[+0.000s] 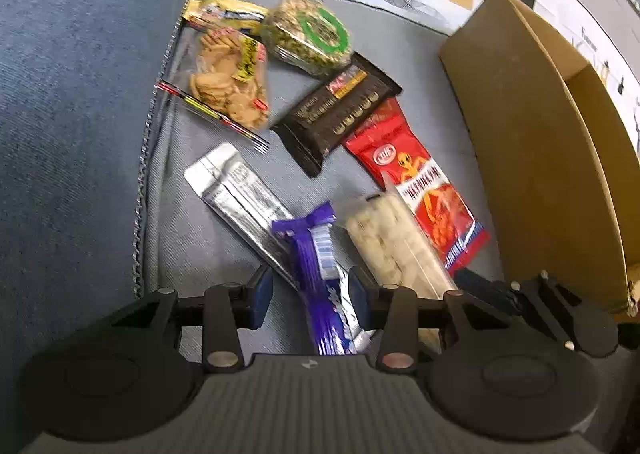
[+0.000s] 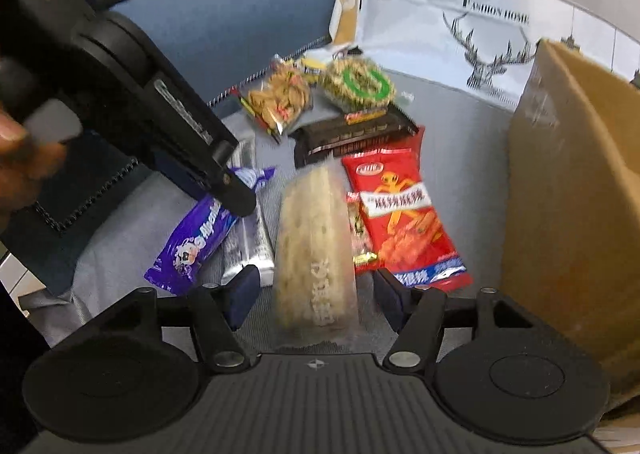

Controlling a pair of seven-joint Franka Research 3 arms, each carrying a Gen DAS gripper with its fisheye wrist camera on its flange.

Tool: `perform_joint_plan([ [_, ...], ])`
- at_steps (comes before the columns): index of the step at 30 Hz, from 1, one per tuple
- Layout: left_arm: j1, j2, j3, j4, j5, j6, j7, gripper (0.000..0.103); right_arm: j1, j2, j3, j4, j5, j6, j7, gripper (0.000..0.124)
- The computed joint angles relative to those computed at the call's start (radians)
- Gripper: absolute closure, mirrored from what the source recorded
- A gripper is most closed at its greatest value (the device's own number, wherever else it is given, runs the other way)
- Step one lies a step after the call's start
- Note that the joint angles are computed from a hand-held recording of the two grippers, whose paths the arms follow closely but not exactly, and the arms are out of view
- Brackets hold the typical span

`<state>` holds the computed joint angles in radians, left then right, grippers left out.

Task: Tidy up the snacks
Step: 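Close the left tool on the purple bar while the right tool grasps the biscuit pack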

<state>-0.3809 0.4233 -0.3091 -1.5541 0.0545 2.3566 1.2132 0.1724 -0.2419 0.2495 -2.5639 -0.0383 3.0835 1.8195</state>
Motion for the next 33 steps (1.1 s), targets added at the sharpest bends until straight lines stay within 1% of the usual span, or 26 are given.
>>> perform_joint_plan([
  [2, -0.001, 0.003, -0.006, 0.005, -0.002, -0.017, 0.019, 0.057, -0.01, 0.002, 0.007, 0.002, -0.011, -0.007, 0.006, 0.059],
  [5, -0.012, 0.005, -0.006, 0.01, 0.013, -0.029, 0.037, 0.057, 0.006, 0.001, -0.008, -0.002, 0.001, -0.001, -0.002, 0.06],
  [7, -0.015, 0.005, -0.005, 0.011, 0.015, -0.034, 0.041, 0.058, -0.001, 0.002, -0.002, -0.003, -0.003, 0.0, 0.003, 0.06],
  [8, -0.017, 0.008, -0.004, 0.014, 0.017, -0.037, 0.041, 0.061, 0.004, 0.001, -0.007, -0.003, 0.002, -0.003, -0.001, 0.06],
  [9, -0.021, 0.01, -0.002, 0.017, 0.022, -0.042, 0.04, 0.068, 0.006, 0.002, -0.009, -0.003, 0.003, -0.005, -0.004, 0.062],
  [10, -0.024, 0.013, 0.0, 0.023, 0.027, -0.051, 0.039, 0.072, 0.006, 0.003, -0.01, -0.003, 0.003, -0.006, -0.006, 0.064],
  [12, -0.026, 0.016, 0.001, 0.027, 0.033, -0.06, 0.042, 0.081, 0.02, 0.006, -0.021, 0.0, 0.013, -0.01, -0.017, 0.074],
  [13, -0.027, 0.016, 0.002, 0.027, 0.035, -0.06, 0.042, 0.083, 0.034, 0.007, -0.033, 0.0, 0.024, -0.01, -0.031, 0.077],
  [15, -0.027, 0.009, 0.004, 0.016, 0.038, -0.041, 0.037, 0.084, 0.029, 0.006, -0.028, -0.001, 0.019, -0.005, -0.037, 0.081],
  [17, -0.028, -0.004, 0.01, -0.004, 0.048, -0.005, 0.02, 0.085, -0.001, 0.004, 0.001, -0.003, -0.007, 0.003, -0.021, 0.081],
  [20, -0.019, -0.033, 0.012, -0.049, 0.047, 0.077, -0.013, 0.085, -0.088, -0.015, 0.077, -0.015, -0.071, 0.037, 0.046, 0.082],
  [22, -0.005, -0.047, 0.004, -0.074, 0.026, 0.127, -0.022, 0.085, -0.103, -0.031, 0.086, -0.025, -0.07, 0.062, 0.061, 0.082],
  [25, 0.002, -0.051, -0.001, -0.082, 0.013, 0.16, -0.035, 0.085, -0.136, -0.06, 0.112, -0.038, -0.056, 0.083, 0.072, 0.082],
  [26, 0.002, -0.049, -0.001, -0.08, 0.014, 0.162, -0.039, 0.085, -0.142, -0.067, 0.116, -0.04, -0.048, 0.085, 0.07, 0.082],
  [28, -0.003, -0.045, 0.003, -0.072, 0.024, 0.166, -0.05, 0.085, -0.183, -0.085, 0.15, -0.045, -0.041, 0.089, 0.082, 0.082],
  [30, -0.007, -0.045, 0.007, -0.072, 0.034, 0.179, -0.065, 0.085, -0.204, -0.098, 0.166, -0.05, -0.031, 0.094, 0.085, 0.082],
  [33, -0.033, -0.05, 0.035, -0.074, 0.095, 0.208, -0.136, 0.085, -0.235, -0.119, 0.19, -0.053, -0.013, 0.108, 0.092, 0.082],
])
